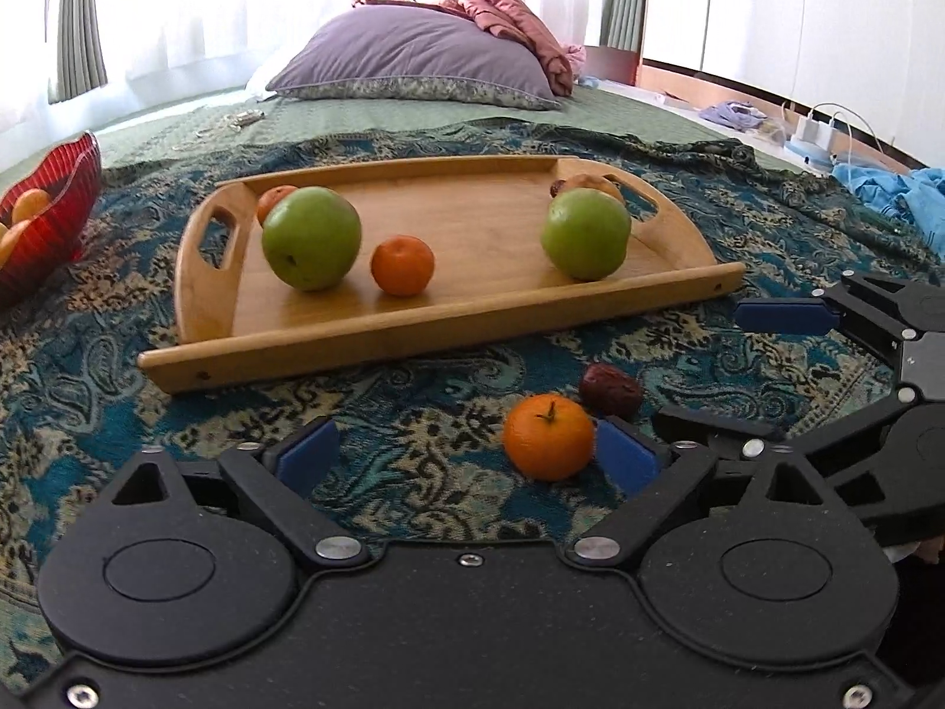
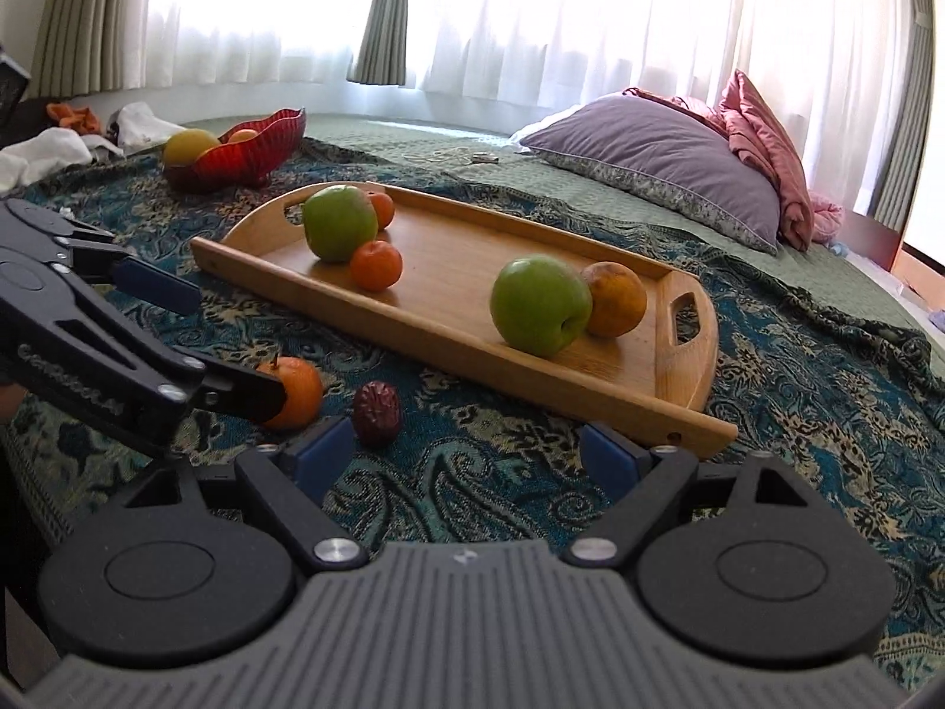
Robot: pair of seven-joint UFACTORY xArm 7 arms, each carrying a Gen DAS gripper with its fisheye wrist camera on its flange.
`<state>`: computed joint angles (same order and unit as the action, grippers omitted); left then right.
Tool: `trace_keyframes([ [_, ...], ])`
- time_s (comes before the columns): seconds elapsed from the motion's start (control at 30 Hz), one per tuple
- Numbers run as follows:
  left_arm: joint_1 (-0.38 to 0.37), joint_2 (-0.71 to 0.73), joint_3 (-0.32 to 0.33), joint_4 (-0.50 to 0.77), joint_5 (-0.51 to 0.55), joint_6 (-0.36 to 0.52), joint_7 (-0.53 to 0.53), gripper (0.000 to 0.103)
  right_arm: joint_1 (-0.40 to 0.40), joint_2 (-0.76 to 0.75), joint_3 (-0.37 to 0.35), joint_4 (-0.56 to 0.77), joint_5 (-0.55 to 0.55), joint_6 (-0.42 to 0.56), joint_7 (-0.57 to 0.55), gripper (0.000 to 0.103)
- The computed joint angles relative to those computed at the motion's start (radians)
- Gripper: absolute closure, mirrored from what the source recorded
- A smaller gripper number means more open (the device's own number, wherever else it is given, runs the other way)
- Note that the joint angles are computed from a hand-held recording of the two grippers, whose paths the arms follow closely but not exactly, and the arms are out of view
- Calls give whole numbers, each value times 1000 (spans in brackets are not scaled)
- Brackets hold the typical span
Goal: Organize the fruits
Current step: 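Grasp a small tangerine with the left gripper while the right gripper grasps another date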
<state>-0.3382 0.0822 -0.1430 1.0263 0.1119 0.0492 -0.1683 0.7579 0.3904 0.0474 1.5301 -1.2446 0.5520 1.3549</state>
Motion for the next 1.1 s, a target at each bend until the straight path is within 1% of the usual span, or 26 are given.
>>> trace_keyframes([
  [0.03, 3, 4, -8, 4, -15, 1, 11, 14, -1, -1, 0, -1, -2, -3, -4, 11],
  [0.13, -1, 13, -14, 12, -25, -1, 27, 24, -2, 0, 0, -2, -3, -13, -4, 12],
  [0.17, -2, 16, -17, 14, -30, -4, 35, 29, -3, 2, 0, -2, -1, -18, -1, 12],
  [0.2, 2, 19, -26, 17, -46, -4, 53, 34, -4, 3, 0, -2, 0, -25, 2, 14],
  [0.23, 9, 22, -37, 20, -69, -1, 78, 36, -5, 5, -1, -1, 3, -31, 5, 15],
  [0.3, 13, 25, -51, 24, -103, 2, 110, 43, -5, 9, -3, 2, 6, -42, 11, 15],
  [0.43, 35, 29, -88, 33, -214, 22, 201, 51, 4, 21, -11, 12, 5, -45, 17, 17],
  [0.5, 50, 29, -111, 36, -287, 29, 264, 58, 7, 25, -14, 15, 5, -49, 29, 17],
  [0.53, 53, 29, -117, 38, -317, 34, 289, 59, 7, 26, -16, 15, 4, -55, 36, 17],
  [0.7, 56, 31, -131, 52, -441, 59, 389, 70, 13, 31, -24, 19, -1, -62, 61, 17],
  [0.73, 53, 30, -129, 54, -456, 61, 400, 71, 14, 32, -25, 20, -1, -63, 66, 17],
  [0.9, 26, 27, -101, 49, -443, 55, 377, 71, 18, 40, -28, 30, 2, -60, 82, 17],
  [0.97, 4, 23, -74, 41, -384, 43, 318, 71, 20, 40, -30, 30, 0, -61, 90, 17],
  [1.1, -31, 15, -18, 23, -220, 14, 177, 71, 20, 41, -31, 32, -4, -68, 101, 19],
])
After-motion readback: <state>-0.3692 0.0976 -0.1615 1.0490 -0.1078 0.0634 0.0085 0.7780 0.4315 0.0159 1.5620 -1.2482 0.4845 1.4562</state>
